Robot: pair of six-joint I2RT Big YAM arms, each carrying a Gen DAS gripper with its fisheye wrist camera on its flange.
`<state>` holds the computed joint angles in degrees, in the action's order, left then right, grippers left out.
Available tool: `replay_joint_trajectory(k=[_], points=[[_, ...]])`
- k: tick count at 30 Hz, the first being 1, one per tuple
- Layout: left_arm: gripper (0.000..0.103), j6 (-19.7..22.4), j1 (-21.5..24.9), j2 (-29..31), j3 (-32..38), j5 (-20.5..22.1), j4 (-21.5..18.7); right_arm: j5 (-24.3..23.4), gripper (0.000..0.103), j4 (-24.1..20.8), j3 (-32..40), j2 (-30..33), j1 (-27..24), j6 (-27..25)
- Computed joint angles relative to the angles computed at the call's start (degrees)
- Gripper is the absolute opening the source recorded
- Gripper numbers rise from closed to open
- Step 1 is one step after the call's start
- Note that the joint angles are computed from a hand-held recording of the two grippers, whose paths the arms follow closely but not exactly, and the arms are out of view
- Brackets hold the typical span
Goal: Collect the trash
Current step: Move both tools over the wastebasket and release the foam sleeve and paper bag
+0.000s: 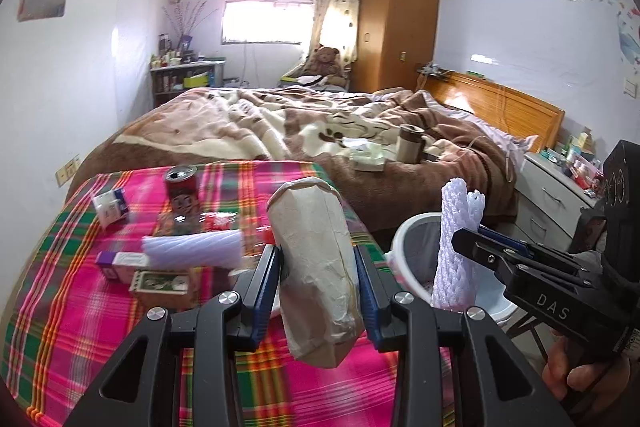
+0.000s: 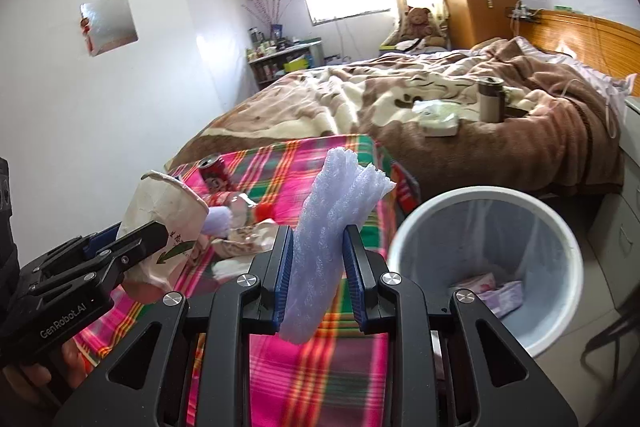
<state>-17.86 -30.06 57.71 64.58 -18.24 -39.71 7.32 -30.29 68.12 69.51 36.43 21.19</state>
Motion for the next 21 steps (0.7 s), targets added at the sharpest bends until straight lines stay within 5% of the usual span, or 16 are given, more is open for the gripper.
replay_joint_trajectory(k=[21], points=[[0.038,2.2,-6.1,15.2,10.1,7.5,4.3,1.1,0.026,-3.5,-2.3,-1.6,-9.9,-0.6]])
